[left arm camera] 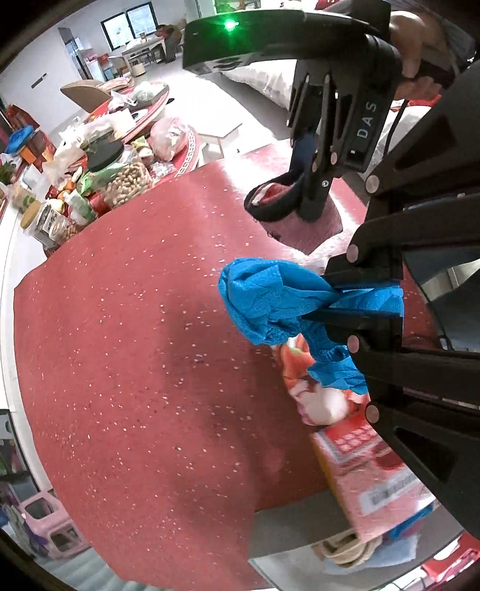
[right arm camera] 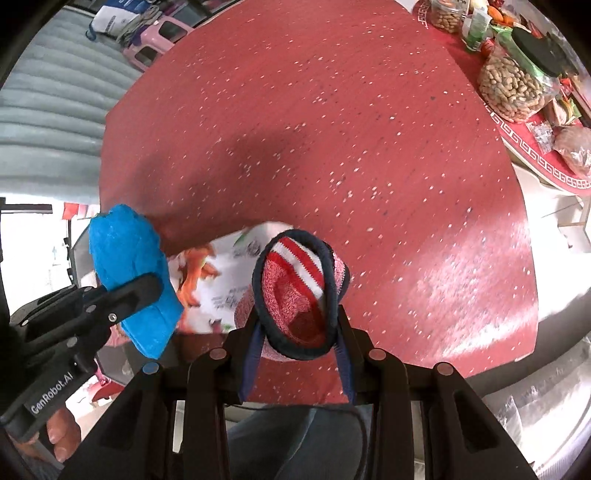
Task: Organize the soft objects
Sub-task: 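Carry the blue cloth and striped hat with both tools over the white box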
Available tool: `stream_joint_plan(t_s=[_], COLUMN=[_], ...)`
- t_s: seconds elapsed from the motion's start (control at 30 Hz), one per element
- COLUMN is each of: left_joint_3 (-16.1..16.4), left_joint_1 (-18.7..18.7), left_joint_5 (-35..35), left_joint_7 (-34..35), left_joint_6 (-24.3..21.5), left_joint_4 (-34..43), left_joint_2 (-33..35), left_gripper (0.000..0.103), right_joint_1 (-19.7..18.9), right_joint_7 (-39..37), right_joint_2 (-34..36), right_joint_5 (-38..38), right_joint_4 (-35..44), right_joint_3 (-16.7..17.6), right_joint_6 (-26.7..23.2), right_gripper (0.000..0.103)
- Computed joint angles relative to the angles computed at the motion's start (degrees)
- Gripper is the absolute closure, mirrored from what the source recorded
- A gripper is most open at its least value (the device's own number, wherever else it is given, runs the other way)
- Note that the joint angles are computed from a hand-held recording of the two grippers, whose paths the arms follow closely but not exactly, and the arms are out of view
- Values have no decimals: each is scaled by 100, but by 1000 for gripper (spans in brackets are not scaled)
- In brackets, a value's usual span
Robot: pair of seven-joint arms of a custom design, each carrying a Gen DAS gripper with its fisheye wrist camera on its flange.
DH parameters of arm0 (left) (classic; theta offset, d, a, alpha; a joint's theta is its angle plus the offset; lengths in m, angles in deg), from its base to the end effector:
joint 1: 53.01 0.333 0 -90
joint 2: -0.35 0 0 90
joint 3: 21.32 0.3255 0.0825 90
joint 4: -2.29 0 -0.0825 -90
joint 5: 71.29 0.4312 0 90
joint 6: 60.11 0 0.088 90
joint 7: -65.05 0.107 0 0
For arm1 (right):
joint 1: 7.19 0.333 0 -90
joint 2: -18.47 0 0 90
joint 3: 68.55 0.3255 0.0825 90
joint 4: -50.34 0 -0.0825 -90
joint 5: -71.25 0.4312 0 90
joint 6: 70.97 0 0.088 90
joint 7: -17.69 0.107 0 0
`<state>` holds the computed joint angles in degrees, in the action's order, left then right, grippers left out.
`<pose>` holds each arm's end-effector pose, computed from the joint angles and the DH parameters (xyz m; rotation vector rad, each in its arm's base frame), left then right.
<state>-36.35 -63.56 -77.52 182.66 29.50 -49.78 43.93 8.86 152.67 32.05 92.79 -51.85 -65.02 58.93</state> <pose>0.7436 -0.2836 0.4506 0.9975 -2.6960 0.2250 0.6507 0.2386 0.4366 -1.2421 2.5175 0.3826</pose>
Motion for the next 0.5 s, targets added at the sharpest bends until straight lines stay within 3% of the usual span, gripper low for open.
stream_joint_plan(t_s=[0.23,0.5], left_joint_3=[-25,11], left_joint_1=[316,600], left_joint_5=[-235,-528], left_joint_7=[150,153], left_joint_6=[476,991], left_joint_4=[-900,-1340], left_joint_2=[-664,-1078], left_gripper=[94,94], right_joint_1=[168,342], right_joint_7=[190,209], right_joint_2=[34,335], right_joint_5=[-279,-671], right_joint_4=[260,968], right_joint_3=[29,38], right_joint_6=[23,-22], right_gripper=[66,66])
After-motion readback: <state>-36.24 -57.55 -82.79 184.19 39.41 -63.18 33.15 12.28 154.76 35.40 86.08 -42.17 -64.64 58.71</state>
